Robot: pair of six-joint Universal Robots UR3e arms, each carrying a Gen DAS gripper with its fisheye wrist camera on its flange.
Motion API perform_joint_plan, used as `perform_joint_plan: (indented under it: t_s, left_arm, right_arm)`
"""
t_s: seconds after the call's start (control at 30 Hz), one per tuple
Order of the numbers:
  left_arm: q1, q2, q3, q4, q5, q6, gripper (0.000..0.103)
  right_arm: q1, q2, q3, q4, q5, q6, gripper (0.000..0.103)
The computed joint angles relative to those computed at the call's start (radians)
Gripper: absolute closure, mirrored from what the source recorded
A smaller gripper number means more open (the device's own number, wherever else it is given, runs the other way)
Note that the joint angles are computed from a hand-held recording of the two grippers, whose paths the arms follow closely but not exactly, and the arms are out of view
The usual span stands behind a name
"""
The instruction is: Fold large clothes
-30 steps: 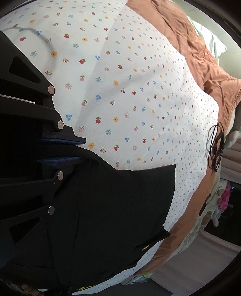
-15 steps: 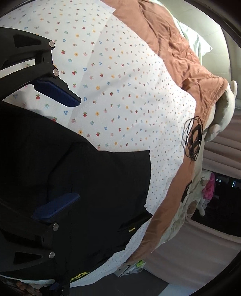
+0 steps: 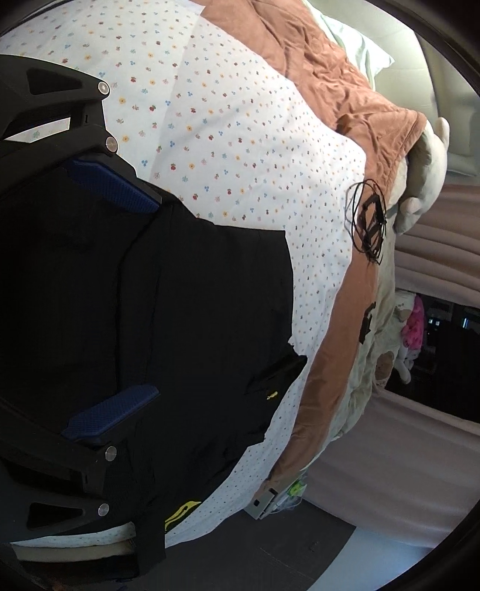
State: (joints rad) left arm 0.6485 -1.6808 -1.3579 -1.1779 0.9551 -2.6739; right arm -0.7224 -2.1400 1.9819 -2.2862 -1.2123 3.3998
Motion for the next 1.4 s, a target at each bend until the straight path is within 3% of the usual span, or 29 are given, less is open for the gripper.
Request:
perform_joint_plan:
  t_s: [0.3, 0.43, 0.57, 0.67, 0.9, 1.03, 1.1, 1.13, 1.17, 1.3, 1.4]
  left_arm:
    - [-0.020, 0.060, -0.059, 0.010, -0.033, -0.045, 0.008]
    - [-0.035, 0.068, -0.083, 0.049, -0.034, -0.071, 0.008]
    - [-0.054, 0.064, -0.120, 0.127, -0.024, -0.092, 0.008]
    - [-0.065, 0.061, -0.173, 0.211, -0.008, -0.101, 0.008]
    - [-0.095, 0.029, -0.177, 0.270, 0.058, -0.098, 0.008]
    - [-0.094, 0.025, -0.193, 0.297, 0.071, -0.107, 0.008]
    - [-0.097, 0.020, -0.197, 0.306, 0.082, -0.110, 0.008]
    - [-0.100, 0.018, -0.197, 0.309, 0.086, -0.112, 0.008]
    - [-0.103, 0.015, -0.197, 0.311, 0.088, -0.115, 0.008]
    - [-0.105, 0.019, -0.202, 0.320, 0.084, -0.124, 0.008]
    - [-0.101, 0.026, -0.208, 0.326, 0.079, -0.118, 0.008]
  right_arm:
    - [-0.556, -0.183, -0.066, 0.462, 0.317, -0.379, 0.029]
    - [-0.640, -0.161, -0.054, 0.495, 0.354, -0.420, 0.029]
    - [-0.678, -0.099, -0.024, 0.436, 0.370, -0.409, 0.029]
    - [-0.641, -0.022, -0.001, 0.318, 0.339, -0.358, 0.029]
    - [-0.584, 0.172, 0.011, 0.070, 0.266, -0.225, 0.033]
    - [-0.556, 0.268, -0.004, -0.016, 0.224, -0.166, 0.048]
    - [-0.546, 0.310, -0.012, -0.045, 0.193, -0.138, 0.065]
    - [-0.544, 0.323, -0.015, -0.046, 0.182, -0.132, 0.086]
    - [-0.548, 0.327, -0.015, -0.041, 0.185, -0.135, 0.095]
    - [-0.557, 0.260, 0.005, -0.078, 0.191, -0.167, 0.098]
    - [-0.565, 0.207, -0.043, -0.029, 0.206, -0.200, 0.099]
